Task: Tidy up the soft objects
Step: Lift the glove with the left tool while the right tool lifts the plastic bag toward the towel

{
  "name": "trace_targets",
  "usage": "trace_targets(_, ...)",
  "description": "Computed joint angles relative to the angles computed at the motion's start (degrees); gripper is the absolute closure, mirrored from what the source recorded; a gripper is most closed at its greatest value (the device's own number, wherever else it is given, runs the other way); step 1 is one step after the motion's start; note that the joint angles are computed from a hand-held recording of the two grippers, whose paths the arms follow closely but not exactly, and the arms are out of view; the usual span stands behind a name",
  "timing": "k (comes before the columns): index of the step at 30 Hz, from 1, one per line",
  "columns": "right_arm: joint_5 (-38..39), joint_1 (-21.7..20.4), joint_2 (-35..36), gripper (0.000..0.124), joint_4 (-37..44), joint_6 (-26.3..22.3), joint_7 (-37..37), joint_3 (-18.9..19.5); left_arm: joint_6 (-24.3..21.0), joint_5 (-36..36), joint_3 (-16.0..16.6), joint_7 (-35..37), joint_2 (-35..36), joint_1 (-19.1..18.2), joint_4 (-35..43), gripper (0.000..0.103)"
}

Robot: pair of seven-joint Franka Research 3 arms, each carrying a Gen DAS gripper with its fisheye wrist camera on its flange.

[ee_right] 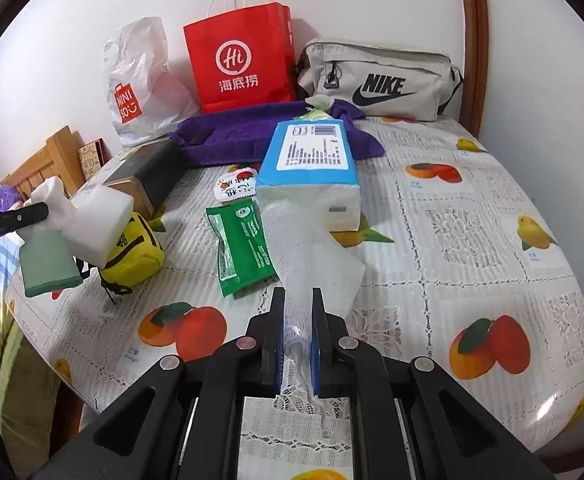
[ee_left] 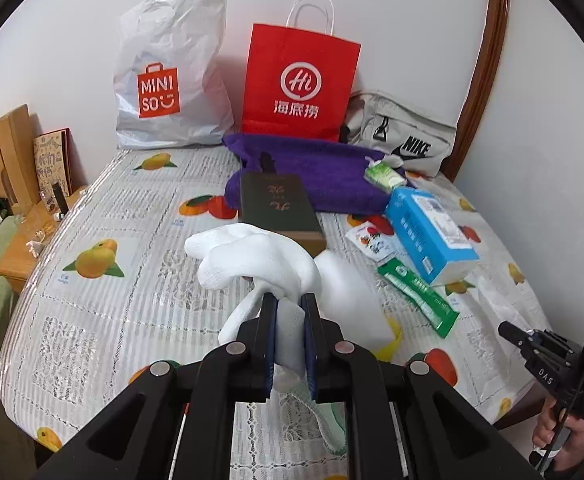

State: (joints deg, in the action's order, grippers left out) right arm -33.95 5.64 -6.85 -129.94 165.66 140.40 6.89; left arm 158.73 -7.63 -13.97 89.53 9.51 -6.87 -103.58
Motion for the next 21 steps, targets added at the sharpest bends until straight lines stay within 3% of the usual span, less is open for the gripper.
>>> trace_targets(10,2.48,0.88,0.66,0.114,2.39,-0.74,-3.40,-0.44,-0.87,-5.39,-1.25,3.26,0.79,0.90,2.86,0.091)
trace_targets(18,5.85,2.37,1.81,0.114,2.74,0.72,-7.05,-0.99,-7.06,2.87,-0.21,-1.82,6.04,-1.91,6.55,0.091)
trace_targets(21,5.18,2.64,2.25,0.114,3.19,0.41,-7.16,-0.91,-8.84,10.72,2.62,-8.50,6.68,-4.12,6.93,0.091)
